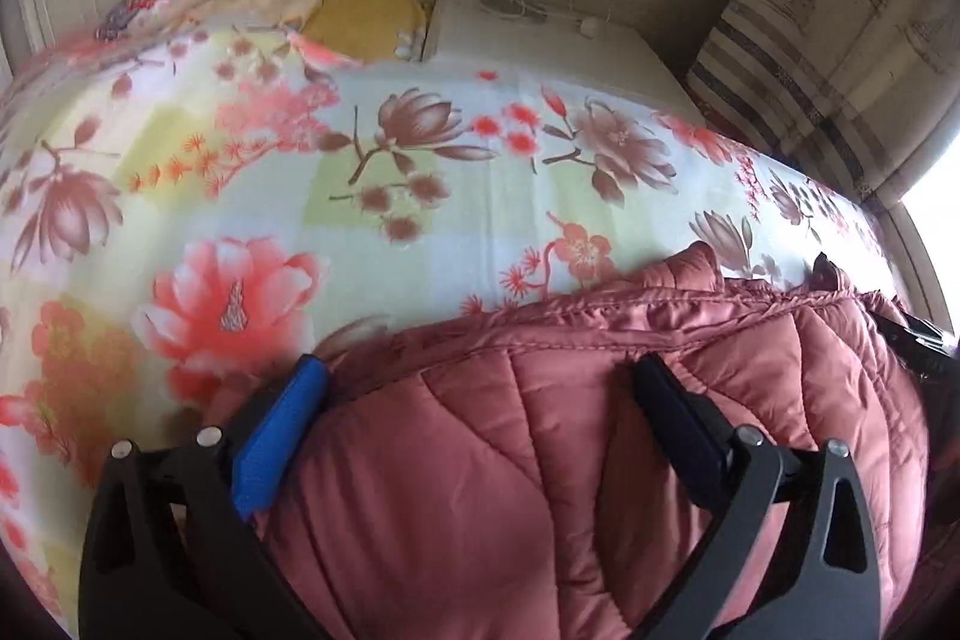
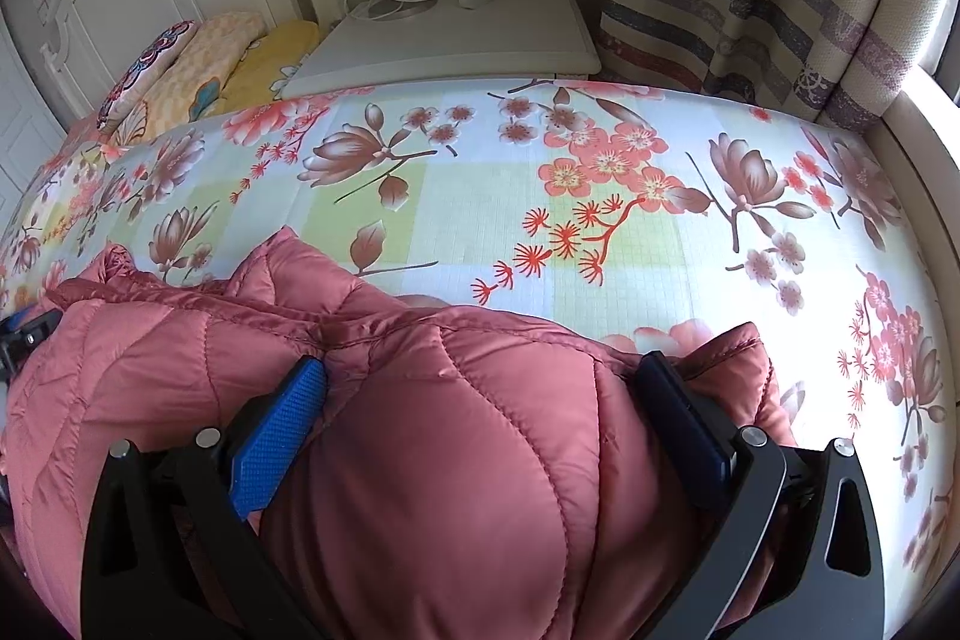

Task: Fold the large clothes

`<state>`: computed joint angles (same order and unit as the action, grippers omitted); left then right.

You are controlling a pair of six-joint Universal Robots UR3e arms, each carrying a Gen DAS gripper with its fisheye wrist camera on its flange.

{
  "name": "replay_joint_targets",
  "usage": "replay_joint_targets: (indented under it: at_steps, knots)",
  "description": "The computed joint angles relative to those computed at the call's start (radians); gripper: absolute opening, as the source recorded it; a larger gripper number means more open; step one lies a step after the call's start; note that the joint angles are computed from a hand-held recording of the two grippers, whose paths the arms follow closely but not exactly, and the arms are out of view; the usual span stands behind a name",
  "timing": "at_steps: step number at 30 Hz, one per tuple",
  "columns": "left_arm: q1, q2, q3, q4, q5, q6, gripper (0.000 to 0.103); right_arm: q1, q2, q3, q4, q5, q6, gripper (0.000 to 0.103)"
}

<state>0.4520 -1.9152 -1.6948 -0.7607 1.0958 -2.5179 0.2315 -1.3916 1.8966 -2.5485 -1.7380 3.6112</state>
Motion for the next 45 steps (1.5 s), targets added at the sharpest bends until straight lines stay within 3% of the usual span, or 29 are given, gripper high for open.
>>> replay_joint_targets:
  at_steps: [3,12,15,17,19,20,23,25,27,30,32,33,36,39,42,45]
  knots:
    - [-0.031,0.011,-0.043,0.09,0.052,-0.009,0.101,-0.005,-0.003,0.01,-0.01,0.005,-0.005,0.099]
    - [-0.003,0.007,-0.045,0.079,-0.007,-0.019,0.101,-0.023,-0.015,0.034,-0.037,0.027,-0.009,0.099]
    - [-0.026,0.022,-0.07,0.139,0.042,-0.033,0.101,-0.006,0.001,-0.012,0.022,-0.005,-0.003,0.099]
    - [-0.064,0.059,-0.094,0.193,0.13,-0.04,0.101,0.013,0.001,-0.097,0.164,-0.031,0.024,0.098]
    - [-0.074,0.145,-0.179,0.302,0.175,-0.042,0.1,0.057,-0.061,-0.132,0.25,-0.047,0.094,0.098]
    - [-0.049,0.233,-0.256,0.348,0.128,-0.037,0.101,0.081,-0.102,-0.107,0.214,-0.034,0.104,0.098]
    - [0.034,0.487,-0.388,0.244,-0.086,0.037,0.101,0.229,-0.177,-0.096,0.164,-0.086,0.128,0.098]
    - [0.021,0.581,-0.44,0.211,-0.129,0.086,0.101,0.361,-0.154,-0.137,0.187,-0.182,0.149,0.098]
    - [-0.036,0.585,-0.455,0.206,-0.116,0.103,0.101,0.443,-0.1,-0.181,0.224,-0.247,0.166,0.098]
    - [-0.178,0.433,-0.457,0.327,0.03,0.07,0.101,0.489,-0.006,-0.203,0.262,-0.266,0.169,0.098]
    - [-0.238,0.295,-0.419,0.354,0.11,0.053,0.101,0.475,-0.014,-0.091,0.104,-0.24,0.157,0.099]
    - [-0.224,0.266,-0.397,0.322,0.082,0.052,0.101,0.458,-0.036,-0.053,0.065,-0.217,0.155,0.099]
    - [-0.183,0.246,-0.341,0.214,0.021,0.047,0.101,0.434,-0.121,-0.044,0.132,-0.188,0.211,0.098]
    - [-0.177,0.258,-0.371,0.248,0.018,0.051,0.101,0.458,-0.332,0.164,-0.06,-0.157,0.269,0.098]
    - [-0.173,0.264,-0.381,0.25,0.008,0.05,0.101,0.535,-0.562,0.375,-0.145,-0.184,0.41,0.098]
    - [-0.164,0.266,-0.38,0.243,0.0,0.055,0.101,0.709,-0.706,0.553,-0.167,-0.253,0.712,0.098]
